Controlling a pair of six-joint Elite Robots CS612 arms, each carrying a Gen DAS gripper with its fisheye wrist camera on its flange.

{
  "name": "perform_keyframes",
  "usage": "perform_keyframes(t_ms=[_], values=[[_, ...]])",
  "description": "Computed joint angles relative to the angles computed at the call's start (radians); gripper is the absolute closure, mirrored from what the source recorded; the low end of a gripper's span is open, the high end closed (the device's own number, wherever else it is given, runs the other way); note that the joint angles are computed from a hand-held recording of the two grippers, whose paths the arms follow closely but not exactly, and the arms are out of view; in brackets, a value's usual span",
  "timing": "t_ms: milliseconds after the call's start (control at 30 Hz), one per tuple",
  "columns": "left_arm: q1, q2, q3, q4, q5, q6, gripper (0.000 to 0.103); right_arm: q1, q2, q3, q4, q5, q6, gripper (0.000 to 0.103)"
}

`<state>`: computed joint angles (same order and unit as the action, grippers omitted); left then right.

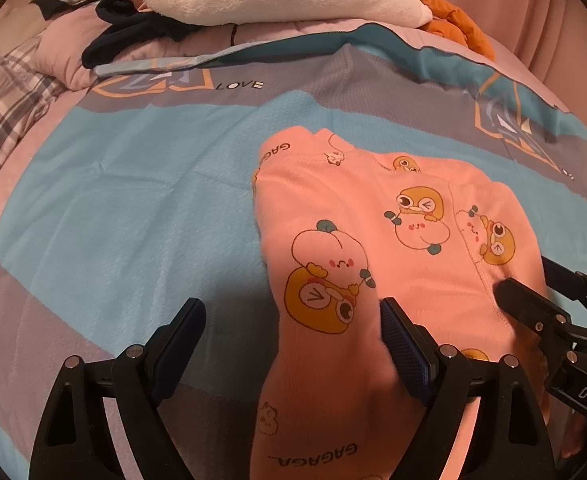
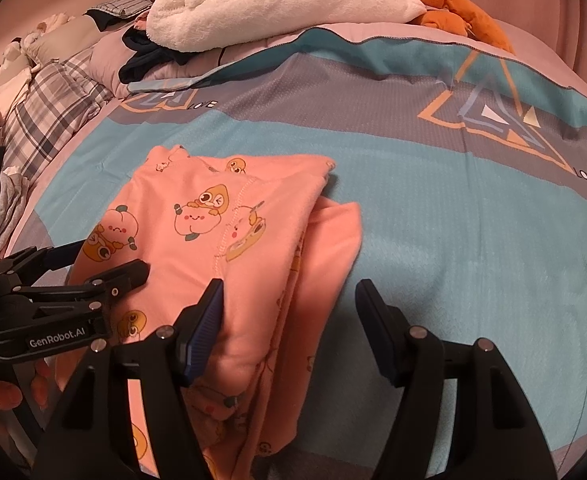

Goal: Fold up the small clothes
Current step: 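Lower the folded peach garment onto the duvet with both grippers, then open both grippers and release the folded garment on the duvet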

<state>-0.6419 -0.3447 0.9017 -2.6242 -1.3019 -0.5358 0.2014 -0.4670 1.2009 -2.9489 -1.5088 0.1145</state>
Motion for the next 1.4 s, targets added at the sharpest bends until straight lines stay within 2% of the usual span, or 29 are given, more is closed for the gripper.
perform_keyframes(t_ms=[933, 1267, 1400], values=[[-0.009, -0.038, 0.064, -0.002, 0.025, -0.018, 0.016, 0.0, -0.023, 0.038, 0.005, -0.022, 0.018, 0.036], [-0.02, -0.094, 0.154, -0.012, 0.028, -0.049, 0.015, 0.011, -0.088, 0.142, -0.025, -0.07, 0.042, 0.036], [-0.026, -0.126, 0.202, 0.011, 0.017, -0.061, 0.015, 0.02, -0.126, 0.204, -0.05, -0.101, 0.046, 0.03]])
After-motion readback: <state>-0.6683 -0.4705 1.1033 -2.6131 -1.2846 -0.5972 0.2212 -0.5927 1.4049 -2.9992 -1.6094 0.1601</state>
